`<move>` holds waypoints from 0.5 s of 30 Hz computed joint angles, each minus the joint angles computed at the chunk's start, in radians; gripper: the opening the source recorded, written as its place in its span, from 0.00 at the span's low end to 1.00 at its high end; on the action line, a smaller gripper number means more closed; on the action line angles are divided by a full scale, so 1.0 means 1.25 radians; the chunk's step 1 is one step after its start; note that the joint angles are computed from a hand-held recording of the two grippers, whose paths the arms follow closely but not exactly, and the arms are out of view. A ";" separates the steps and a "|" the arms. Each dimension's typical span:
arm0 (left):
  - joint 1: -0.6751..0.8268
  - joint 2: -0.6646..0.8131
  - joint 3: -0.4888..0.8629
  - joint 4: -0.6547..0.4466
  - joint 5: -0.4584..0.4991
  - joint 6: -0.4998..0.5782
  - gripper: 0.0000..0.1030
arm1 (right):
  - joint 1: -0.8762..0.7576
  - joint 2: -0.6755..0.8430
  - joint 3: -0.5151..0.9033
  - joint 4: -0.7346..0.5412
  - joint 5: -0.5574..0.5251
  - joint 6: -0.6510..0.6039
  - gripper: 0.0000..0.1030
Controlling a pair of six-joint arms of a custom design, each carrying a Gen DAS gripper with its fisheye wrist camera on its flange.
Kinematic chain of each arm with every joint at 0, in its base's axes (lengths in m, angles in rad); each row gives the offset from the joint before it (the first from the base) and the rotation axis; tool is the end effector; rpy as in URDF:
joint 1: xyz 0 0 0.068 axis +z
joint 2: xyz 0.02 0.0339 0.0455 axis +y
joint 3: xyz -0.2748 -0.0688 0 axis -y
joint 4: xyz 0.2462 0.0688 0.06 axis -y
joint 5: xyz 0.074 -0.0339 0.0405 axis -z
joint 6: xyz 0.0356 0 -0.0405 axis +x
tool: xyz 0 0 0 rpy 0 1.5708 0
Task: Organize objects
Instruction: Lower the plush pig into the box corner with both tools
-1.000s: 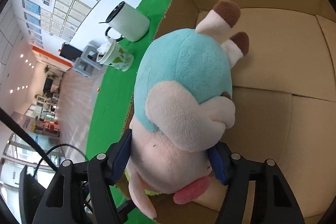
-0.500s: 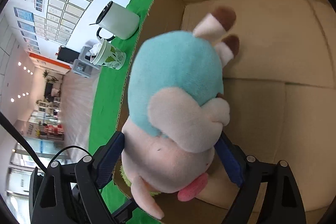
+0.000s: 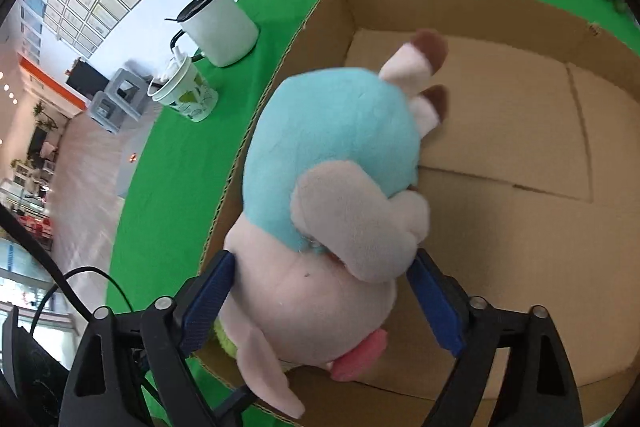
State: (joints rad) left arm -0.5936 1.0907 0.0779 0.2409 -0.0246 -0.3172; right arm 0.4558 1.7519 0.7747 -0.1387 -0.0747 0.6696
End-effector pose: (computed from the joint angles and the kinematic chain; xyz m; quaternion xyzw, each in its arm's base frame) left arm 0.1272 -0.0848 0.1037 0.1222 0.9131 -0.1609 0.3542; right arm 0.2727 0.1367 0.1149 0.0955 0.9689 0.1510 0.1712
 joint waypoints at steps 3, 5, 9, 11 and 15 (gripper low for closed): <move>0.004 -0.008 -0.005 0.002 0.009 0.001 0.52 | -0.045 0.000 -0.035 0.061 -0.100 0.006 0.69; 0.001 -0.017 -0.007 -0.003 0.009 -0.006 0.52 | -0.069 -0.011 -0.059 0.086 -0.144 -0.004 0.65; -0.010 -0.048 -0.011 -0.026 0.007 -0.029 0.52 | -0.090 -0.005 -0.093 0.152 -0.208 0.014 0.63; -0.016 -0.059 -0.015 -0.033 0.001 -0.031 0.52 | -0.107 -0.002 -0.111 0.180 -0.239 0.023 0.63; -0.023 -0.068 -0.018 -0.042 -0.003 -0.037 0.52 | -0.128 -0.003 -0.135 0.215 -0.261 0.041 0.72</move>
